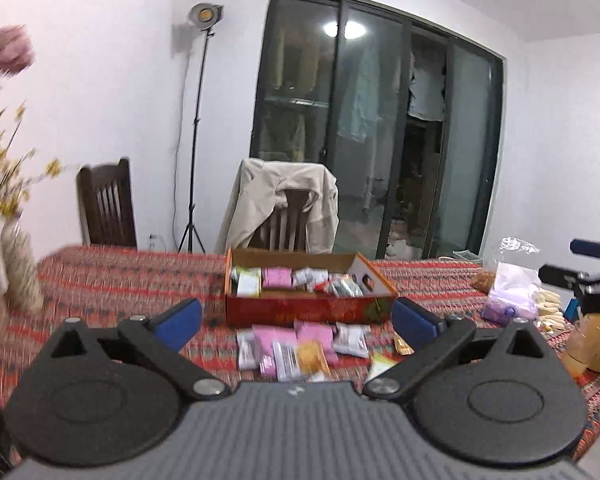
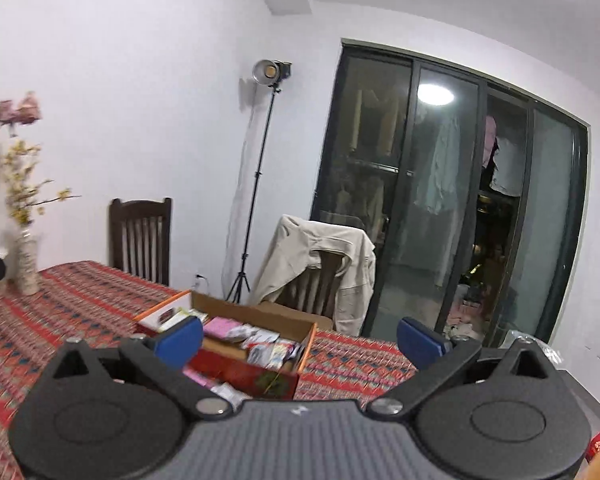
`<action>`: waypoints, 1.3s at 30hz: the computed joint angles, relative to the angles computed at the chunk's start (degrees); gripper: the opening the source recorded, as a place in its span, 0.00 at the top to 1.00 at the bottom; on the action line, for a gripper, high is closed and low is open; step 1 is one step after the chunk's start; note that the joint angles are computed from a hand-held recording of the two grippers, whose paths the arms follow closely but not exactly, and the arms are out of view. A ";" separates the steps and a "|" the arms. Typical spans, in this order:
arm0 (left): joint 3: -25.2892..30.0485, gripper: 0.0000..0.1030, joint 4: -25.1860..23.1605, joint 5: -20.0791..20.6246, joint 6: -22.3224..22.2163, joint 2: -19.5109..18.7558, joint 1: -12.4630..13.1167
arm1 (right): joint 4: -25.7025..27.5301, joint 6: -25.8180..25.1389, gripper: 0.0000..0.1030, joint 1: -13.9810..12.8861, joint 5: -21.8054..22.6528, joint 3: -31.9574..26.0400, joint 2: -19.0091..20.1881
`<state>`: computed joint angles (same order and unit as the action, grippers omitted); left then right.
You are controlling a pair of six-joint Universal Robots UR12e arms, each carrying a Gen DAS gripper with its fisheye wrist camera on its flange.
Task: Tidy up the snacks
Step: 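Withdraw both tools from the box back toward the snack pile, then grasp a white cracker packet with the left tool while the right tool grasps a gold cracker packet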
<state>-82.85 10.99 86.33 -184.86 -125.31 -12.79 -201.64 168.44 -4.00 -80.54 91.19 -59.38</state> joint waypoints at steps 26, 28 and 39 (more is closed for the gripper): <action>-8.63 0.00 -0.31 3.57 -0.71 0.14 -1.41 | -3.91 10.07 0.00 -2.34 9.79 16.51 -0.64; -6.88 0.00 -2.34 3.01 -0.78 -0.85 -1.30 | -2.78 9.79 0.00 -2.11 8.85 15.45 -0.10; 10.68 0.00 -12.31 2.56 2.40 -10.54 -1.47 | 7.84 9.25 0.00 -1.27 5.29 4.73 5.09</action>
<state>-72.17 -1.32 88.89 -182.46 -135.85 -14.26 -193.81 177.69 -5.27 -75.25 95.92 -54.29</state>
